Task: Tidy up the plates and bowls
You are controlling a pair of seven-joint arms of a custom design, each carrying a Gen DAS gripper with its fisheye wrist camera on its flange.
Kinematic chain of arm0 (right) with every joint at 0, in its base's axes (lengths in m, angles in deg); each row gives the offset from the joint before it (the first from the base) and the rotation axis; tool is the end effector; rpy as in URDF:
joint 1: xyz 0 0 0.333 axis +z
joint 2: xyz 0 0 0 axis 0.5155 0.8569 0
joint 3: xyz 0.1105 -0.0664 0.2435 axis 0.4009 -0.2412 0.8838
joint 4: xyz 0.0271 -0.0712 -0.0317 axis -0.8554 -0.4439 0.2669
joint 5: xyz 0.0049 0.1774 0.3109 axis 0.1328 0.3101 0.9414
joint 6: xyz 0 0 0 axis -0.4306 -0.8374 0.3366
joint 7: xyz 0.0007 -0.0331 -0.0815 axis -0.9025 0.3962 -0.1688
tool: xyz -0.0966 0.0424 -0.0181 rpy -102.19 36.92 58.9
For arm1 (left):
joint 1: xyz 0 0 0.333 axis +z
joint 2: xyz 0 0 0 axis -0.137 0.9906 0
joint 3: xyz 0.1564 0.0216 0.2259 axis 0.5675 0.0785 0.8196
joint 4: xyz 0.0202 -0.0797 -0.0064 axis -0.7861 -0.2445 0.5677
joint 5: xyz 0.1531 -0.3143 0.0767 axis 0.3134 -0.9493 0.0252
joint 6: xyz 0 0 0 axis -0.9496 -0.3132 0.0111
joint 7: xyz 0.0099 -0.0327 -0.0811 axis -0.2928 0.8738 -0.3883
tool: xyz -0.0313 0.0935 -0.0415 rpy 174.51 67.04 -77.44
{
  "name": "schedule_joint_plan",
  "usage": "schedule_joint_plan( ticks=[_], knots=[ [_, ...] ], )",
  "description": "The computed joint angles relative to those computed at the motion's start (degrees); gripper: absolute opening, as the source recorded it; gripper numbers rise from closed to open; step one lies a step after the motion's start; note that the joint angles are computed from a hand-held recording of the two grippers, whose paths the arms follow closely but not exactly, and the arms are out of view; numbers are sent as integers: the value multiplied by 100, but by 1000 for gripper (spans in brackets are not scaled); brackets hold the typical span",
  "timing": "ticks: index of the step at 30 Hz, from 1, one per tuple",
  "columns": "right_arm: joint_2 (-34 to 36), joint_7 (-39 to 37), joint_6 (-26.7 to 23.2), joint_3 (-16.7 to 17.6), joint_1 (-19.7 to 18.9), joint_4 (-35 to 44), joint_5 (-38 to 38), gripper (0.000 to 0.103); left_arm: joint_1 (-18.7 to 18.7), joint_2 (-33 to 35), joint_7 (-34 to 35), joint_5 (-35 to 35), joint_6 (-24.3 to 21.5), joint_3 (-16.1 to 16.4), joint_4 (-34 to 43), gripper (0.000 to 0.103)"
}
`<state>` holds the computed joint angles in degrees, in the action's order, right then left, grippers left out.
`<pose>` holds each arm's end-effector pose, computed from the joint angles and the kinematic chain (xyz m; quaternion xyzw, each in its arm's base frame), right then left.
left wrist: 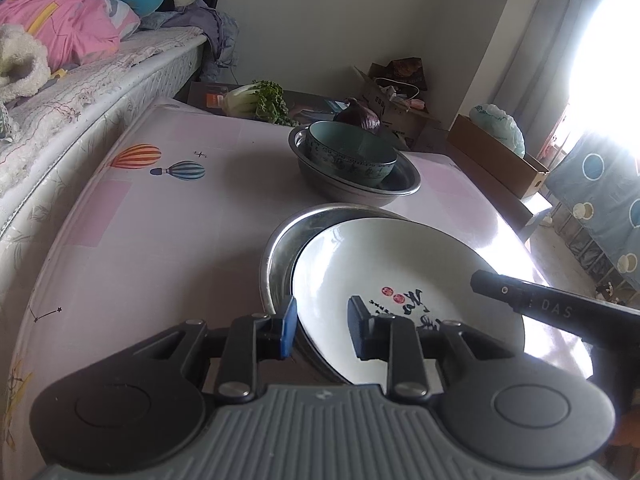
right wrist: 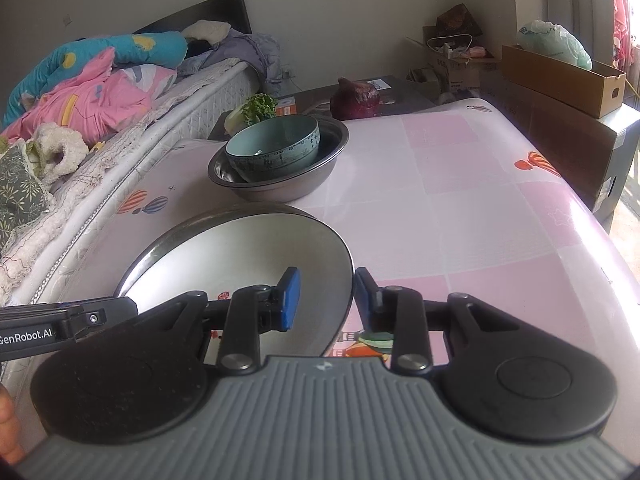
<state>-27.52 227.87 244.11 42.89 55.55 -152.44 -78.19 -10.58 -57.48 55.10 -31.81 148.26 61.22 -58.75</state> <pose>0.4547 0.3349 0.4995 -0.6612 0.6103 -0.2157 0.3791 0.4135 -0.1985 0.5089 -0.6711 0.6105 -0.3739 0.1928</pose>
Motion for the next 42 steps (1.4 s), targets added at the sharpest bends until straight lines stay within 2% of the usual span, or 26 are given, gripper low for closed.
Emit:
schedule_joint_plan(
  ticks=[5,8,10,12,14,17,19,20,22,24,27,30,36,42],
  knots=[
    [125,12,106,-50,-2,189,-74,32,47,18,60,85,-35,-15,96,28],
    [110,136,212,-94,-14,194,-184,33,94,1,24,148,-84,-33,126,32],
    [69,173,350,-121,-52,144,-186,33,160,-15,3,229,-97,-58,159,38],
    [22,34,595,-148,-124,53,81,35,184,24,39,279,-142,-32,252,54],
    [6,-431,912,-174,-214,-50,779,35,97,131,207,245,-232,105,410,63],
    [40,-1267,1108,-176,-305,-53,1850,38,-141,363,658,54,-450,402,745,74],
    [114,-1888,1135,-151,-352,47,2547,40,9,504,627,247,-537,331,961,79],
    [188,-2486,1109,-89,-400,150,3192,43,67,582,586,339,-578,312,1072,80],
    [390,-3342,892,23,-503,488,4136,48,103,808,529,421,-697,358,1361,80],
    [651,-3942,665,119,-619,888,4766,50,79,1104,511,417,-836,474,1720,80],
    [1081,-4349,359,173,-731,1516,5131,50,133,1617,178,894,-1023,543,2336,80],
    [1650,-4635,1,235,-837,2312,5331,50,12,2130,25,1298,-1182,717,2933,77],
    [2930,-4726,-878,251,-851,4116,5364,50,-293,3220,608,288,-1472,1080,4195,69],
    [3787,-4713,-1476,254,-813,5344,5428,50,-468,3839,927,-354,-1807,1273,4941,62]
  ],
)
